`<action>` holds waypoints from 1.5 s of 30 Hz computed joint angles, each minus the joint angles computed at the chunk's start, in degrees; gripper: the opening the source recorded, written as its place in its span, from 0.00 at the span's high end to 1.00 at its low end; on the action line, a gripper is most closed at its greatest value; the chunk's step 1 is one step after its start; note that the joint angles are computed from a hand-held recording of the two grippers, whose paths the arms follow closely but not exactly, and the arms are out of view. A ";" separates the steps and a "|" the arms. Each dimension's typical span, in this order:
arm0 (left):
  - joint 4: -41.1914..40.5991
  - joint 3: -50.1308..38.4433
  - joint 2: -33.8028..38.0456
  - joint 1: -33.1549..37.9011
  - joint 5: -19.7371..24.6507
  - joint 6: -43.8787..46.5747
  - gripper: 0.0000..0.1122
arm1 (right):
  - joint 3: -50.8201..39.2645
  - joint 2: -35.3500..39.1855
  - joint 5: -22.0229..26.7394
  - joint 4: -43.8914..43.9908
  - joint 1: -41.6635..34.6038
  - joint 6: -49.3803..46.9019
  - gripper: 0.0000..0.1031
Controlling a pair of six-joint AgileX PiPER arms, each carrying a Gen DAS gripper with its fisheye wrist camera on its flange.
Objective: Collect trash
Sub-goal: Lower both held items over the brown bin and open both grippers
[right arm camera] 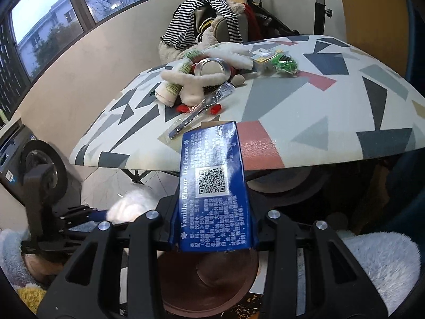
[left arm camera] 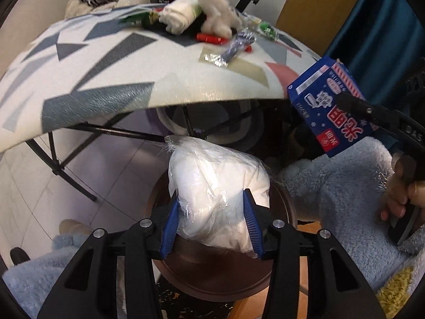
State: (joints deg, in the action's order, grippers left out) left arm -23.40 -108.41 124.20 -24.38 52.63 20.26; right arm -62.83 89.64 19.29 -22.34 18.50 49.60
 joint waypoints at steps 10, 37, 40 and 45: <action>-4.64 -2.82 2.08 -0.20 0.91 -0.17 0.43 | -0.97 1.10 0.69 3.26 0.55 -5.31 0.61; 5.33 15.19 -13.15 2.70 -24.04 -13.34 0.18 | -17.62 18.49 16.03 19.35 5.95 -30.29 0.60; 5.97 15.32 -13.10 2.53 -24.12 -13.96 0.17 | -15.77 17.52 13.51 21.31 5.54 -32.78 0.55; 9.37 15.58 -13.30 2.16 -24.61 -17.03 0.17 | -15.63 17.16 11.95 20.41 5.91 -32.38 0.12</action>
State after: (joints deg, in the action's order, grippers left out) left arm -14.03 -92.82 110.91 -22.22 28.02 3.23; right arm -78.46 106.80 31.25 -1.93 24.40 17.22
